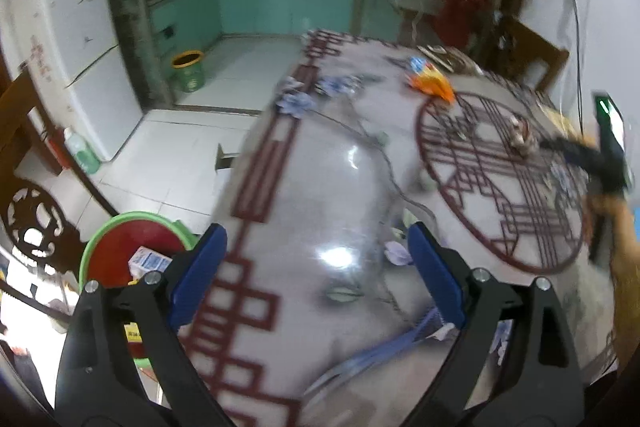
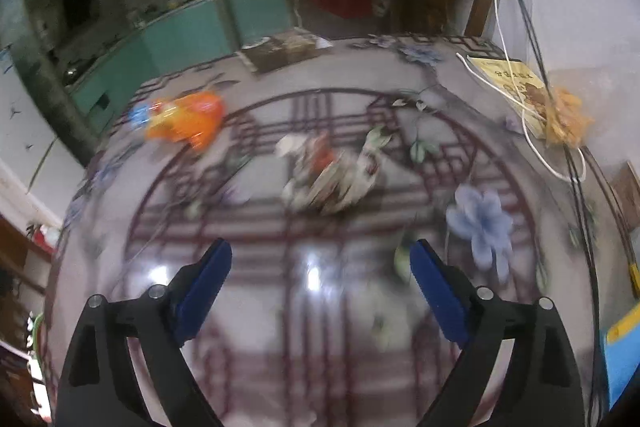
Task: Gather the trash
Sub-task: 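Grasp the crumpled paper wad with the right gripper while the left grasps the orange chip bag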
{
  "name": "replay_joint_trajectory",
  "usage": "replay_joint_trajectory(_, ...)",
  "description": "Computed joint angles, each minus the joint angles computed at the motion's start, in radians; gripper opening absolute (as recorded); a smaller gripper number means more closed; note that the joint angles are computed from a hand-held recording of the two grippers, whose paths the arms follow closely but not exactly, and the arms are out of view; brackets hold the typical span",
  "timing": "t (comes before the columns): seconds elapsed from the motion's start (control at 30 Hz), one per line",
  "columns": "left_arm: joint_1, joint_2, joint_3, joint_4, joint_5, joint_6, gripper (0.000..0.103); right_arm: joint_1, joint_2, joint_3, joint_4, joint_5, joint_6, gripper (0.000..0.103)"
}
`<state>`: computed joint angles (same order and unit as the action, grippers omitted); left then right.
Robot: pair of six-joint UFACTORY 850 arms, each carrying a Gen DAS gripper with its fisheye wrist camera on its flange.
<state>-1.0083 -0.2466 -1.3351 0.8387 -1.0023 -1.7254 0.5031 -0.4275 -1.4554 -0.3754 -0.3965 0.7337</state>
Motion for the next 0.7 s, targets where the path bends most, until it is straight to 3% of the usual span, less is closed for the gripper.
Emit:
replay_joint_trajectory(0.17,0.016,-0.069,-0.057,-0.025,0.004,0.094,0.092,-0.031,-0.171,-0.192,0.086,-0.067,-0.095,0.088)
replay_joint_trajectory(0.23,0.023,-0.085,-0.070,-0.032,0.007,0.109,0.092,-0.035,-0.215,-0.242,0.095,-0.090,-0.105,0.074)
replay_joint_trajectory(0.27,0.027,-0.090,-0.074,-0.035,0.008,0.112,0.092,-0.040,-0.231,-0.260,0.099,-0.092,-0.114,0.055)
replay_joint_trajectory(0.3,0.032,-0.096,-0.078,-0.036,0.013,0.111,0.092,-0.042,-0.232,-0.259,0.079,-0.087,-0.104,0.049)
replay_joint_trajectory(0.4,0.034,-0.111,-0.088,-0.013,0.012,0.099,0.092,-0.049,-0.185,-0.198,0.123,-0.033,-0.171,0.027)
replay_joint_trajectory(0.5,0.055,-0.160,-0.146,-0.045,0.009,0.156,0.093,-0.055,-0.058,-0.044,0.401,0.013,-0.431,0.025)
replay_joint_trajectory(0.63,0.112,-0.242,-0.261,-0.057,0.101,0.190,0.095,-0.038,0.144,0.188,0.613,-0.010,-0.631,0.025)
replay_joint_trajectory(0.7,0.167,-0.334,-0.391,-0.092,0.153,0.210,0.096,-0.032,0.240,0.295,0.762,0.002,-0.725,0.025)
